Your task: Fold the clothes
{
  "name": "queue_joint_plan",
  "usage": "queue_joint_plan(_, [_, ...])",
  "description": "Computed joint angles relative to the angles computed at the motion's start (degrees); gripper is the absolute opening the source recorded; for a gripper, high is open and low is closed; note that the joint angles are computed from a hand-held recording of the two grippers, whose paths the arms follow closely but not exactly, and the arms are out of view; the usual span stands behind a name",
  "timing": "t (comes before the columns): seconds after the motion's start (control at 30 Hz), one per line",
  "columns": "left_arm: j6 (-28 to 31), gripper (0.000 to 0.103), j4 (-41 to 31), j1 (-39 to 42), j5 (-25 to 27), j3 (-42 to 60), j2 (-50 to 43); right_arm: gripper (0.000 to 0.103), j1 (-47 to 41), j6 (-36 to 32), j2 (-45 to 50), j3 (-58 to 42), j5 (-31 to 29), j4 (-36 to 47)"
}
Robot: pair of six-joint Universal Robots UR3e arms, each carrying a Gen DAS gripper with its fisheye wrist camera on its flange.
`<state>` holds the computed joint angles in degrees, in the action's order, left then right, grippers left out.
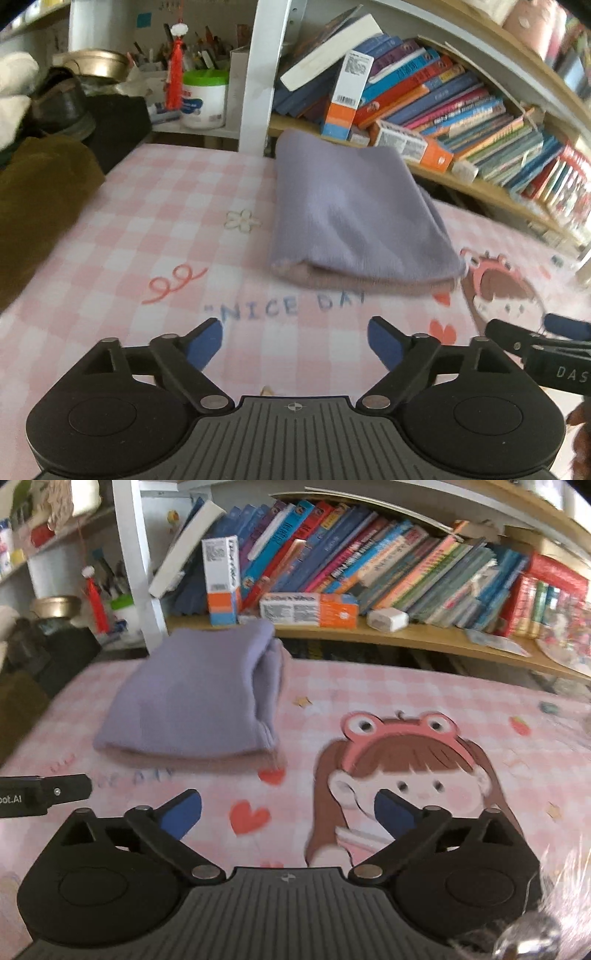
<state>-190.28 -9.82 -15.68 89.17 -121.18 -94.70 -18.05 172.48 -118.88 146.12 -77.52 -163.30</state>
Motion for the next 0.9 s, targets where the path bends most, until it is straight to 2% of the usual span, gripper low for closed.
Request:
queue_joint_plan(0.07, [0.1,0.092,0.1,-3.7,5.1,-0.2,0.0,0.103,-0.9,0.0,-4.7,1.7,0.4,3.7])
queue_joint_plan(0.17, [0.9,0.092,-0.6,-7.3,9.8,-0.3,0.2,0.103,-2.0,-1.1,-11.7,3.5,1.6,9.4])
queue_joint_plan(0.33, [-0.6,0.1,-1.1,-8.9,10.9,-1.6,2.2,0.103,-2.9,-2.9,-19.6,4.9,2.4,15.6])
queue_joint_plan(0.9, [-3.5,0.101,-3.1,-11.2,12.8,-3.3,5.5,0.103,-4.1,-4.0,-26.9,4.2,2.3,23.4])
